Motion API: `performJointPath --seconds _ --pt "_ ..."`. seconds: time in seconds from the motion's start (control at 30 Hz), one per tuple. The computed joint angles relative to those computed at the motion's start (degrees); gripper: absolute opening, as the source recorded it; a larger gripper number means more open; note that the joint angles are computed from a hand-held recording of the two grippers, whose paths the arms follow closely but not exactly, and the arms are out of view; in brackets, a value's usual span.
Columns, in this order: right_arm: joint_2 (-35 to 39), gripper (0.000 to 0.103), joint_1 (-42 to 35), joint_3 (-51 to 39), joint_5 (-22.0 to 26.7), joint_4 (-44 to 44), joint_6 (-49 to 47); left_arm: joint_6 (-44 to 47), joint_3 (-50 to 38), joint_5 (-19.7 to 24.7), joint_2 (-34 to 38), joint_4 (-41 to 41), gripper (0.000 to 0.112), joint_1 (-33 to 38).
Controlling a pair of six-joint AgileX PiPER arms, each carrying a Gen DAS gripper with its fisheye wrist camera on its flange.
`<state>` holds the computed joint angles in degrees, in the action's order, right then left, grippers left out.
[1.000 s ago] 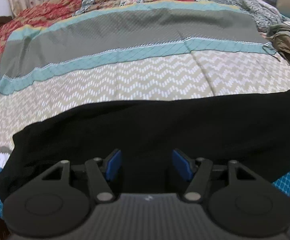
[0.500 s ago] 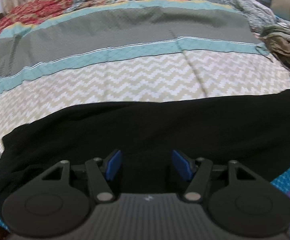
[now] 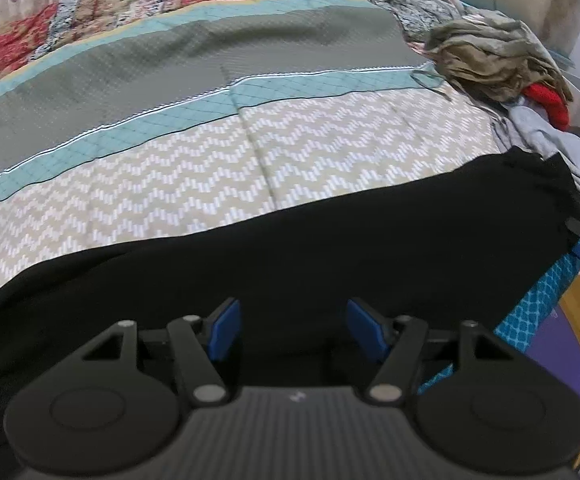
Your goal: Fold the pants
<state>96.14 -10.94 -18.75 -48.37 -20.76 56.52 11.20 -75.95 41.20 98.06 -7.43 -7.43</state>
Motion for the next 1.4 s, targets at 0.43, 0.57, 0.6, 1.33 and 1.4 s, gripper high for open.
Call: performJointPath --seconds 0.43,0.57,0.6,1.33,1.4 --pt "1.92 0.018 9.47 -10.94 7.48 7.67 -10.35 -2.27 -2.28 1.03 2.37 0.35 0.061 -2.09" --pt "-5.57 0.018 22.06 -12.77 14.38 25.5 -31.47 1.0 -1.97 1.44 2.37 -5.87 0.061 0.65" --pt "-6.68 0.018 25.07 -13.66 15.69 28.24 -35.75 1.52 -1.79 1.6 2.4 -7.31 0.062 1.39" --pt "-0.62 0.085 53.3 -34.16 43.4 44.39 -71.5 17.0 12.19 0.24 -2.79 -24.68 0.064 28.43" --pt "-2.2 0.075 53.05 -32.92 41.52 35.98 -60.05 21.19 13.2 1.05 -3.0 -27.45 0.064 31.87"
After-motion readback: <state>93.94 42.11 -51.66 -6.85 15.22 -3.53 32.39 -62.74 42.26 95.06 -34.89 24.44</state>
